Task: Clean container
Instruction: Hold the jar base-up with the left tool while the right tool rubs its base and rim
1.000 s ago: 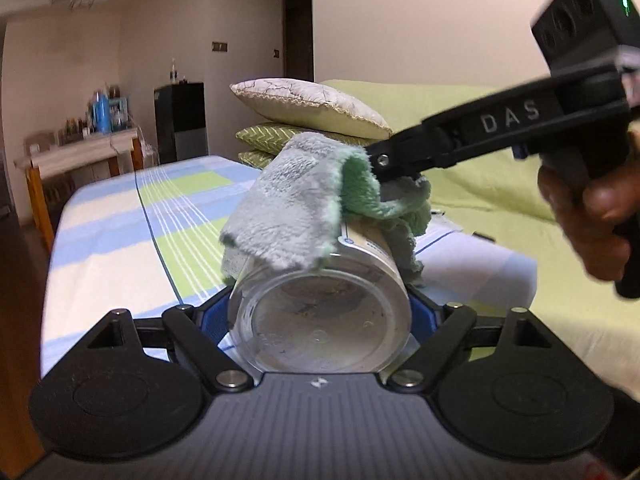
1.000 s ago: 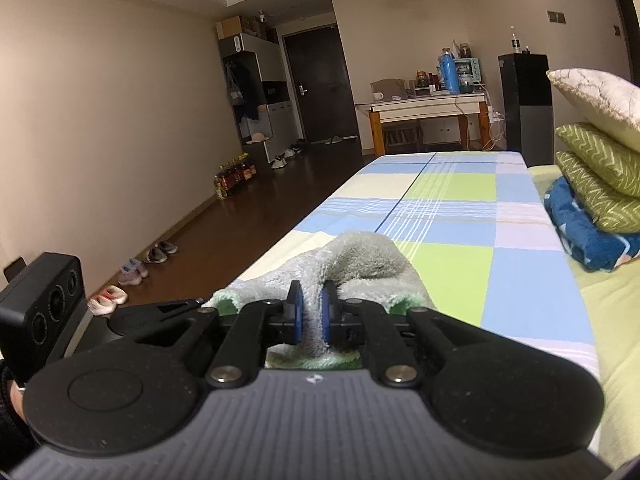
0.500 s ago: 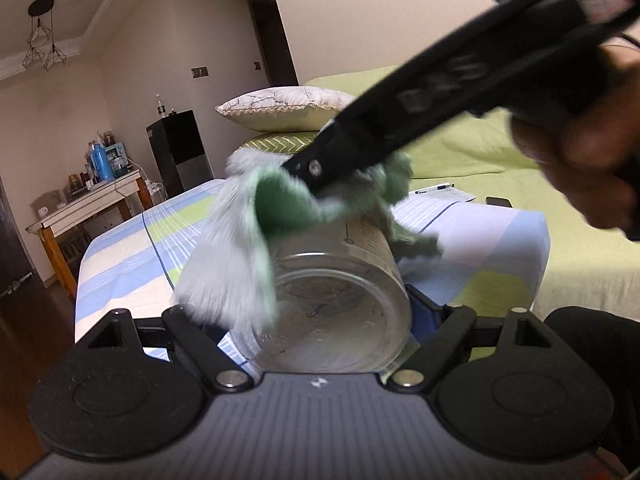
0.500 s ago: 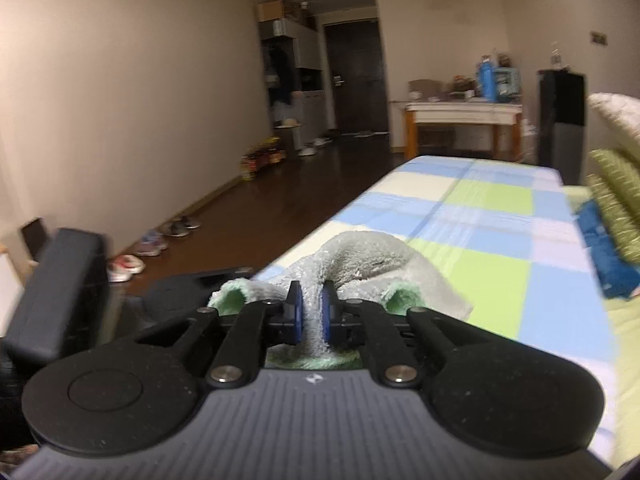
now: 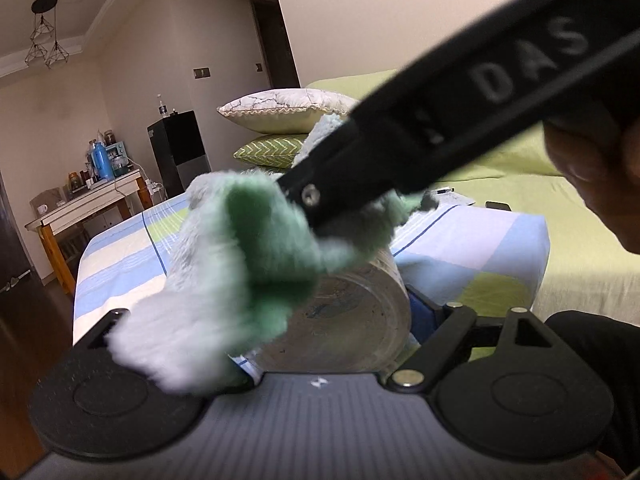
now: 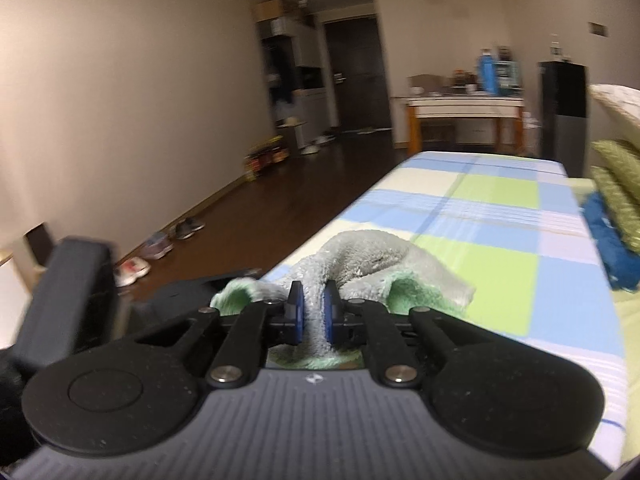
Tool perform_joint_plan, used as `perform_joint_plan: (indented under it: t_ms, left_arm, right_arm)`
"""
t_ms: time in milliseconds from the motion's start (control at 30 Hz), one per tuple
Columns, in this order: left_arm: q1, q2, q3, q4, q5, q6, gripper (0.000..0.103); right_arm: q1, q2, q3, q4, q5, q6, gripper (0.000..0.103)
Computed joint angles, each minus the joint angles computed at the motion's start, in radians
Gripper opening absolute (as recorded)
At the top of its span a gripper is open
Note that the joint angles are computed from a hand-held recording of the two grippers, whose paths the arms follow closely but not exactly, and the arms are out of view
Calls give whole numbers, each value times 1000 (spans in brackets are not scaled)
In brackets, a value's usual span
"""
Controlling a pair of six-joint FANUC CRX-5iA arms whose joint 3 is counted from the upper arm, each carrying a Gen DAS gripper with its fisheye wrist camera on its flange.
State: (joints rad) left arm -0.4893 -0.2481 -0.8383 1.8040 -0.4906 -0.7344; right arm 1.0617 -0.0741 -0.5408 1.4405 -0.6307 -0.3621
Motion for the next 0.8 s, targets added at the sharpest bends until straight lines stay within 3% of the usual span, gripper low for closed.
perform_joint_plan:
  t_ms: [100, 267, 400, 567, 800]
  left_arm:
    - [-4, 28, -8, 78, -14, -77, 85]
    - [58, 33, -14, 29, -70, -50, 85]
    - [119, 47, -10, -21, -126, -15, 85]
    - [219, 66, 5, -138, -221, 129, 87]
    - [392, 125, 40, -284, -435, 335, 89]
  right_arm:
    - [6, -1, 3, -15, -15, 29, 7]
    - [-11, -21, -22, -13, -93, -20, 6]
    - [-52, -47, -53, 24, -46, -103, 6]
    - [-54, -37, -55, 47, -59, -121, 6]
    - [-49, -45, -64, 53, -68, -133, 6]
